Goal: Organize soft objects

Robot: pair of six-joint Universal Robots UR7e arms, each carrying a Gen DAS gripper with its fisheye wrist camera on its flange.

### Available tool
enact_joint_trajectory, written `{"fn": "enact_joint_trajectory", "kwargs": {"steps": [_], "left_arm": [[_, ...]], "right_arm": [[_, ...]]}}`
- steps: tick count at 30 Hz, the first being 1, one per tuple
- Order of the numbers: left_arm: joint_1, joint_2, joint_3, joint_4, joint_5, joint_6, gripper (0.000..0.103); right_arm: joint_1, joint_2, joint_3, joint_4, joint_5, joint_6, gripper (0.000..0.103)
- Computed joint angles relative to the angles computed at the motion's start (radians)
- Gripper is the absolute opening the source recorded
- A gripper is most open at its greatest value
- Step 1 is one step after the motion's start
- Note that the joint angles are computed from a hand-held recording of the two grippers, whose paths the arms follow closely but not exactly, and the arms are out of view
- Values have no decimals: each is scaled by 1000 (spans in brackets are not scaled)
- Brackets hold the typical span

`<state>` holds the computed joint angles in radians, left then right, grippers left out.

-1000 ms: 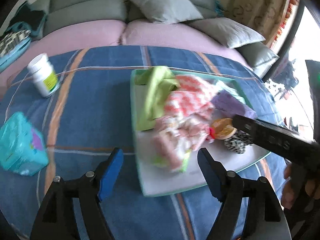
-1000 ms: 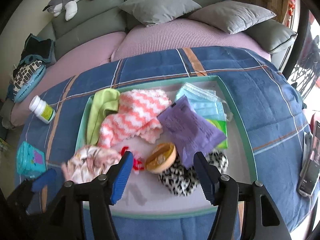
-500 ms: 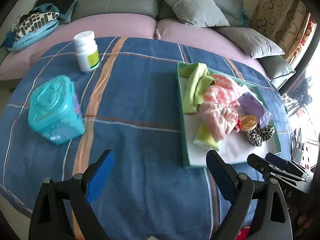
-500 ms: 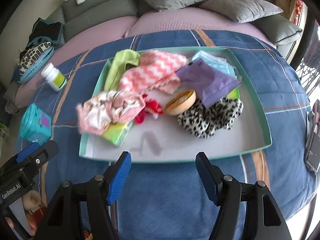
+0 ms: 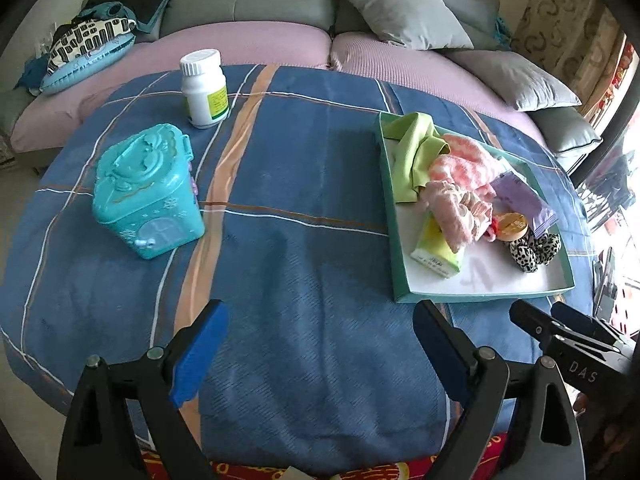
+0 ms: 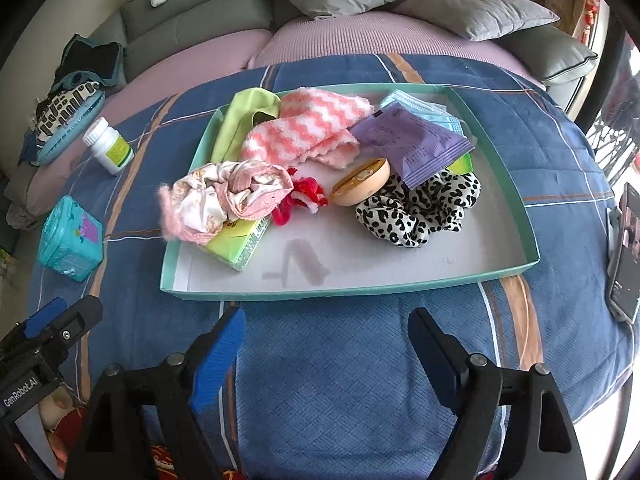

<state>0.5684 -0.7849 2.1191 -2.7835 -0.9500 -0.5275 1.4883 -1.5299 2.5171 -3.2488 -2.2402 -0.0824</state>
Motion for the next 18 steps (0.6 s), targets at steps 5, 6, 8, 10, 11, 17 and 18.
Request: {"fn": "enact_joint_trajectory", "kwargs": {"steps": [5, 6, 8, 10, 11, 17, 18], "left_arm": [[-5, -5, 6, 11, 11, -14, 94], [-6, -7, 8, 12, 12, -16, 94], [-9, -8, 10, 15, 17, -19, 94], [-11, -9, 10, 21, 21, -20, 94], [-12, -8, 10, 23, 23, -21, 94], [-19, -5, 4, 48, 43, -26, 94], [-23, -4, 1, 64, 55, -34, 94]], "right_arm": [[8, 4, 4, -17, -11, -7, 87], [9, 4, 5, -20, -12, -7, 93], [7, 1, 8, -29, -9, -8, 103], [5, -2, 9, -36, -5, -9, 103], [3, -3, 10, -35, -4, -7, 103], [-3, -7, 9, -30, 1, 1, 103], [-4, -6, 10, -31, 2, 0, 103]]}}
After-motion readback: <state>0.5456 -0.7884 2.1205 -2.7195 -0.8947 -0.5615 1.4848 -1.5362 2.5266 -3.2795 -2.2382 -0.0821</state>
